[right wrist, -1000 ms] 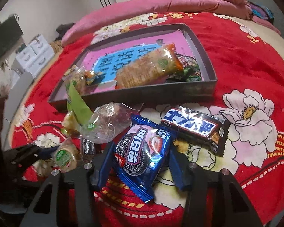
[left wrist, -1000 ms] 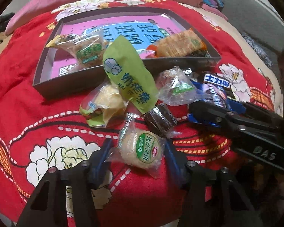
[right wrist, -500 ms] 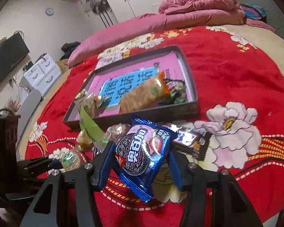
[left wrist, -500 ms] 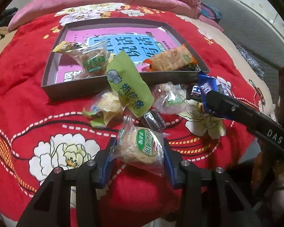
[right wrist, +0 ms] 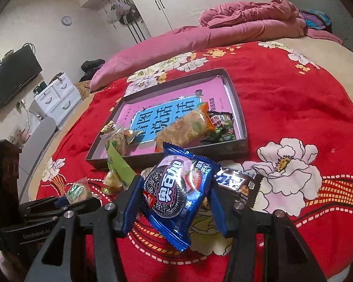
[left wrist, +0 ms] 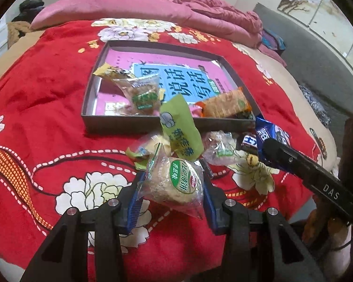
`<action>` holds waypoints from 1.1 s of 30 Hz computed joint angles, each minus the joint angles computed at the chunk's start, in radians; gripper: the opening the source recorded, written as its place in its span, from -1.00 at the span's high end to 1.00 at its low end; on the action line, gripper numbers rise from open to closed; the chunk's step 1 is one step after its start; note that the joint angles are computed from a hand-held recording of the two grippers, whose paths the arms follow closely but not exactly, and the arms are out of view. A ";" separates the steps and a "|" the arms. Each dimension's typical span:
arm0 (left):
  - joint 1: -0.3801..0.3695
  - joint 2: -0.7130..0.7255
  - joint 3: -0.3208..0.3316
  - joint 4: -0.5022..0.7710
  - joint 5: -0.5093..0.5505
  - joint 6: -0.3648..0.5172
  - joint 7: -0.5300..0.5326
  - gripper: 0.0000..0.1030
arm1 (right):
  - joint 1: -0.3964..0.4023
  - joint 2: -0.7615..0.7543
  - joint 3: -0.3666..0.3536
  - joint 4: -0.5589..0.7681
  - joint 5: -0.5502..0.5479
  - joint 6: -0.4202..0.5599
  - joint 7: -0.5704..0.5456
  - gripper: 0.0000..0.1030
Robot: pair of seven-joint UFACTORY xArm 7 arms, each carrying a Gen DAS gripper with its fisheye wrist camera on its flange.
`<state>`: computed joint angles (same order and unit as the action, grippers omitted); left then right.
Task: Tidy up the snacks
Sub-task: 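Close left tool on round pastry while right tool closes on blue biscuit pack, then carry round pastry with left tool while right tool carries blue biscuit pack over tray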
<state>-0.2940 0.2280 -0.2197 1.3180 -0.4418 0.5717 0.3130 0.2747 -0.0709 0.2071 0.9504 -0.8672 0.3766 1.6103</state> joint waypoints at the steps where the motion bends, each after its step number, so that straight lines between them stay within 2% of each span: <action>1: -0.002 -0.003 0.002 -0.004 0.003 -0.013 -0.007 0.10 | 0.000 -0.001 0.000 0.002 -0.005 0.000 0.003 -0.03; 8: -0.001 -0.011 0.006 -0.013 0.012 -0.074 -0.039 0.10 | -0.001 -0.012 0.007 0.018 -0.027 0.025 0.008 -0.03; 16: 0.013 -0.008 0.004 -0.008 -0.010 -0.101 -0.051 0.10 | -0.010 -0.018 0.007 0.038 -0.009 0.029 -0.002 -0.03; 27: 0.015 0.027 0.013 0.040 0.046 -0.125 -0.122 0.10 | 0.003 0.003 -0.002 0.108 -0.004 0.076 -0.047 -0.04; 33: 0.018 0.045 0.009 0.069 0.066 -0.124 -0.149 0.10 | -0.001 0.000 -0.004 0.121 -0.017 0.071 -0.023 -0.04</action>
<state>-0.2762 0.2726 -0.2103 1.3872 -0.3762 0.4475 0.1641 0.2739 -0.0704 0.2029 1.0716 -0.8845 0.4476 1.5876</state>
